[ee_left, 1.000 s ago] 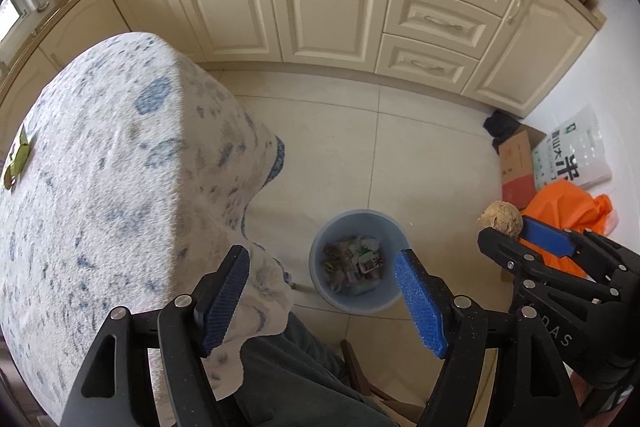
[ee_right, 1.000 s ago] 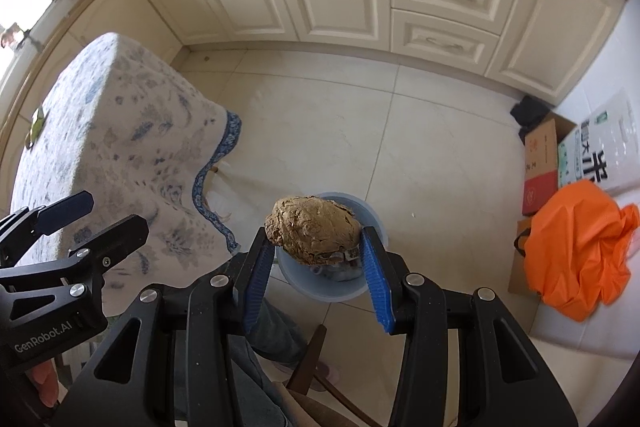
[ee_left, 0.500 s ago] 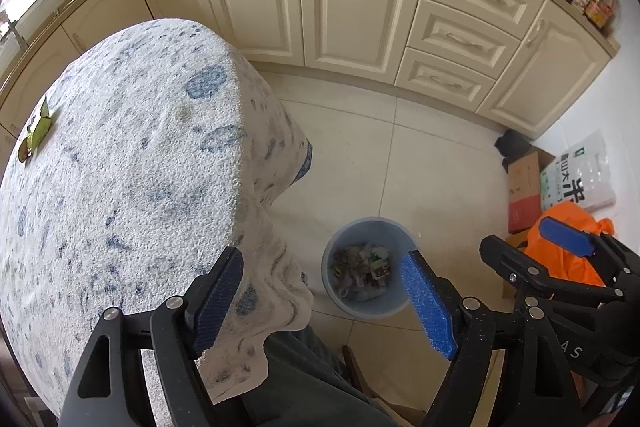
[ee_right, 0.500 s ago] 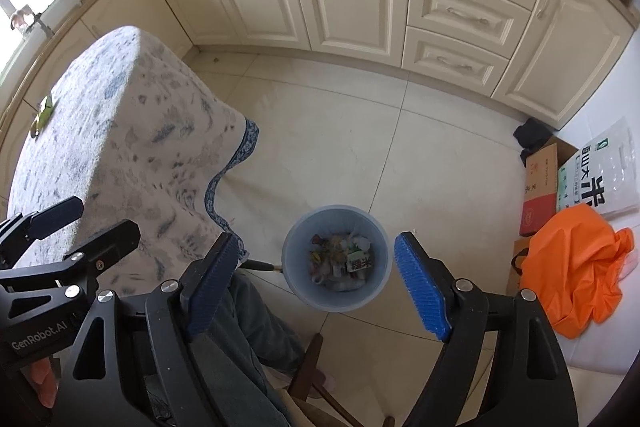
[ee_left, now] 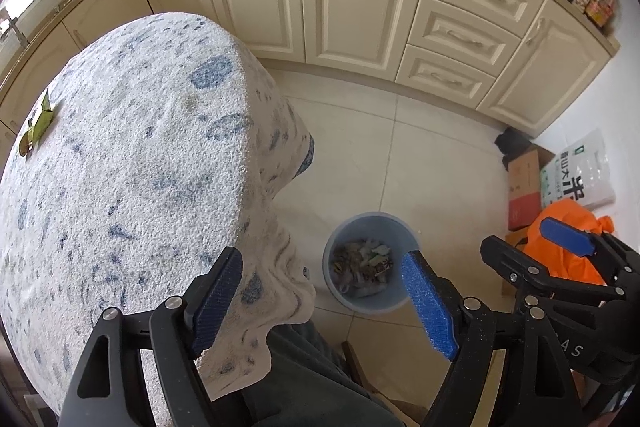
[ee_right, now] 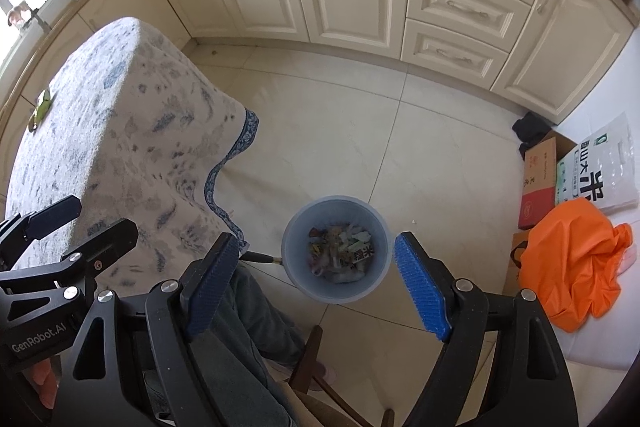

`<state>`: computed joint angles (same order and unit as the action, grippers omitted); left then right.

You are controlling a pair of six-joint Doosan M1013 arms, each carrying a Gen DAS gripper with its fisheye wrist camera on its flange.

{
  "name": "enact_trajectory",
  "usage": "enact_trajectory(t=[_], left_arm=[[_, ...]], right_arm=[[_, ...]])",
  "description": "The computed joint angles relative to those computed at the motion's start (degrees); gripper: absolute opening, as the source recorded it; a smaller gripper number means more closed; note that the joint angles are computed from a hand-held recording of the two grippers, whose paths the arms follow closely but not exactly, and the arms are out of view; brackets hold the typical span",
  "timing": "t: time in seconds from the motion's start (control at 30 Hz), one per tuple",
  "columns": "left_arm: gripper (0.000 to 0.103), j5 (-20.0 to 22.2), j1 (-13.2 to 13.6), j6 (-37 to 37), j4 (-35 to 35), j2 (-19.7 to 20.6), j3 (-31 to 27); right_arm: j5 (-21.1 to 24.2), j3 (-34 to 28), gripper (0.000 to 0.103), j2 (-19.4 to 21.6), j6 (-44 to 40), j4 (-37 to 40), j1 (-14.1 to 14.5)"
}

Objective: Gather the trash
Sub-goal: 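Move both open tools back over the table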

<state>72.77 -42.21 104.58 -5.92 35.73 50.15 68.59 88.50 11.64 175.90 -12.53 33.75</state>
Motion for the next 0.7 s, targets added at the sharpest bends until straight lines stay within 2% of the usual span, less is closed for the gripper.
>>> enact_trajectory(t=[0.37, 0.7], left_arm=[[0.081, -1.65, 1.52, -0.66, -0.27, -1.57, 1.90], [0.086, -4.67, 4.54, -2.43, -0.44, -4.93, 5.97]], right_arm=[[1.03, -2.61, 0.082, 1.45, -1.86, -0.08, 0.52], [1.74, -8.24, 0.082, 4.74, -6.70, -0.56, 1.35]])
